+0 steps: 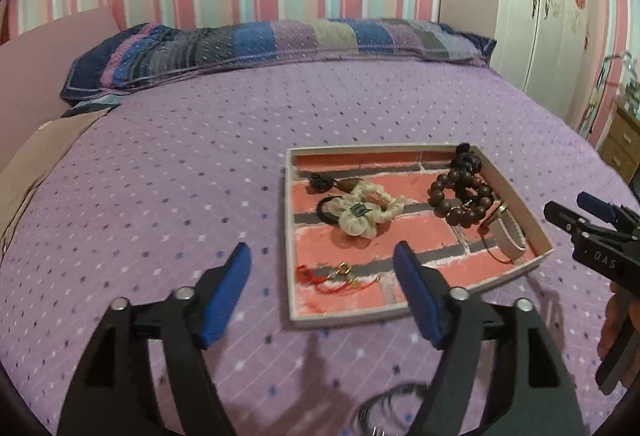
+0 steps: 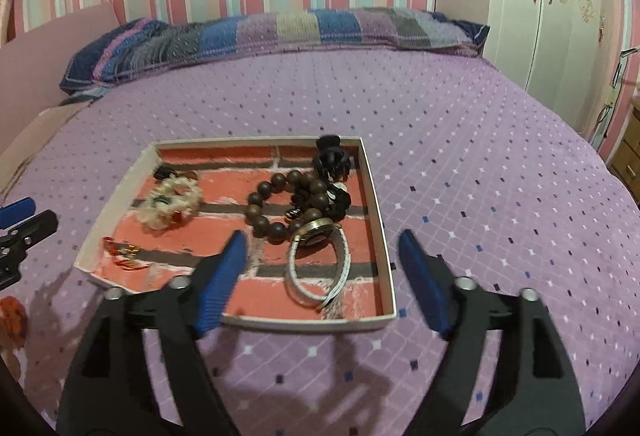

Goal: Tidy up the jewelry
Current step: 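Carry the charm and watch over the tray and open both grippers, then grasp the orange scrunchie with the left gripper while the right gripper grasps the black cords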

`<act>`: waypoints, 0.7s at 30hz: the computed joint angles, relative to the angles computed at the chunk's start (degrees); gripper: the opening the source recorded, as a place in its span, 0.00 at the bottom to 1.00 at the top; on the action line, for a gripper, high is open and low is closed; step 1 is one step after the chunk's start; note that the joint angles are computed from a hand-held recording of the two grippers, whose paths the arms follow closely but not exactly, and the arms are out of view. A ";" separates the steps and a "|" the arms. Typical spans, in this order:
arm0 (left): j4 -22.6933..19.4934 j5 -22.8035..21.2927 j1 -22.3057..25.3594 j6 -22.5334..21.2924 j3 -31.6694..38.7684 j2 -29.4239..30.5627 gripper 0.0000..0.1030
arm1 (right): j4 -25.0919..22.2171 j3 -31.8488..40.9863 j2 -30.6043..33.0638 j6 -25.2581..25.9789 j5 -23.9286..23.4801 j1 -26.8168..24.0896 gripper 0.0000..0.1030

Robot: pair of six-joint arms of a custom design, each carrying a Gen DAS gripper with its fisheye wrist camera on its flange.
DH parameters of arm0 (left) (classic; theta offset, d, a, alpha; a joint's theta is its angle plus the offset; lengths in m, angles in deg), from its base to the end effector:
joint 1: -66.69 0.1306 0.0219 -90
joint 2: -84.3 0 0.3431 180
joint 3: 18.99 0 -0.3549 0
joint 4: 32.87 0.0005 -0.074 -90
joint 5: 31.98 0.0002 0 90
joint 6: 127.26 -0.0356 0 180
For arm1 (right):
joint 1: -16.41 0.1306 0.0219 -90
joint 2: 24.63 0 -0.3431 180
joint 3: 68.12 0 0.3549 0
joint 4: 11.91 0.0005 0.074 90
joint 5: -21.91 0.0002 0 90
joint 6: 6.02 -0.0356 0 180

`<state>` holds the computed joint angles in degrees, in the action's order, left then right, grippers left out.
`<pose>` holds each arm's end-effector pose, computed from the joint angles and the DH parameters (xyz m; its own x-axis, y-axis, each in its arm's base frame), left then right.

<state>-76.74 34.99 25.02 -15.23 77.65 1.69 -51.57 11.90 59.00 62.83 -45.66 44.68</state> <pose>0.3800 -0.3202 0.3911 -0.6379 0.1056 -0.7629 0.1776 0.9840 -0.0123 0.3728 0.1845 0.3758 -0.6327 0.0384 -0.7734 0.0377 0.9991 0.0188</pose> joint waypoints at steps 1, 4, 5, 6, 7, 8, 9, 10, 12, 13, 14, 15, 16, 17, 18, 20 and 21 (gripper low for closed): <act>0.58 -0.02 -0.02 0.60 -2.29 -2.60 0.84 | -0.23 -0.36 -0.89 -0.42 0.88 0.95 0.85; 0.88 -1.71 0.01 1.42 -8.43 -9.70 0.87 | -1.05 -1.50 -3.27 -1.97 3.79 4.07 0.94; 0.61 -2.22 0.14 1.25 -10.35 -11.92 0.87 | -1.18 -2.04 -4.11 -2.61 5.23 5.47 0.96; 0.39 -3.24 0.26 0.99 -12.50 -14.35 0.87 | -1.37 -2.51 -4.81 -3.31 6.62 6.94 0.96; 0.26 -4.03 0.33 0.81 -14.03 -16.03 0.89 | -1.68 -2.70 -5.17 -3.94 7.58 8.04 0.96; -0.08 -4.86 0.61 0.59 -15.98 -18.14 0.90 | -2.05 -2.99 -5.56 -4.81 8.74 9.41 0.96; -0.64 -5.49 1.09 0.59 -17.75 -20.07 0.90 | -2.50 -3.13 -5.73 -5.72 9.76 10.68 0.96; -1.12 -5.68 1.54 0.72 -19.14 -21.51 0.90 | -3.18 -3.26 -5.76 -7.04 10.81 12.26 0.96; -1.81 -5.09 2.86 0.76 -22.56 -25.25 0.90 | -4.25 -3.45 -5.54 -9.63 11.97 14.99 0.96; -1.96 -4.85 3.37 0.92 -24.15 -26.92 0.90 | -4.48 -3.50 -5.36 -10.37 12.15 15.91 0.96; -2.21 -4.45 3.97 1.02 -25.57 -28.48 0.90 | -4.63 -3.53 -5.04 -11.23 12.59 16.98 0.96; -2.33 -4.24 4.29 1.15 -26.63 -29.63 0.90 | -4.73 -3.60 -4.73 -12.06 13.15 18.00 0.96; -2.46 -3.72 4.92 1.34 -28.06 -31.20 0.90 | -4.83 -3.66 -4.24 -13.13 13.76 19.19 0.96; -2.55 -3.23 5.39 1.55 -29.25 -32.52 0.90 | -5.13 -3.55 -3.45 -14.31 14.28 20.31 0.96; -2.49 -2.30 5.99 1.66 -30.65 -33.97 0.90 | -5.46 -3.38 -2.96 -14.91 14.46 20.81 0.96; -2.73 -1.56 6.43 1.74 -32.57 -35.69 0.90 | -6.01 -3.07 -1.42 -16.52 14.39 22.20 0.96; -2.73 -1.39 6.44 1.63 -33.42 -36.23 0.90 | -6.27 -2.78 -0.27 -17.14 14.22 22.97 0.96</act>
<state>-79.46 33.59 31.46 -13.60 44.23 -34.54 -57.84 9.12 58.73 45.68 -31.44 67.65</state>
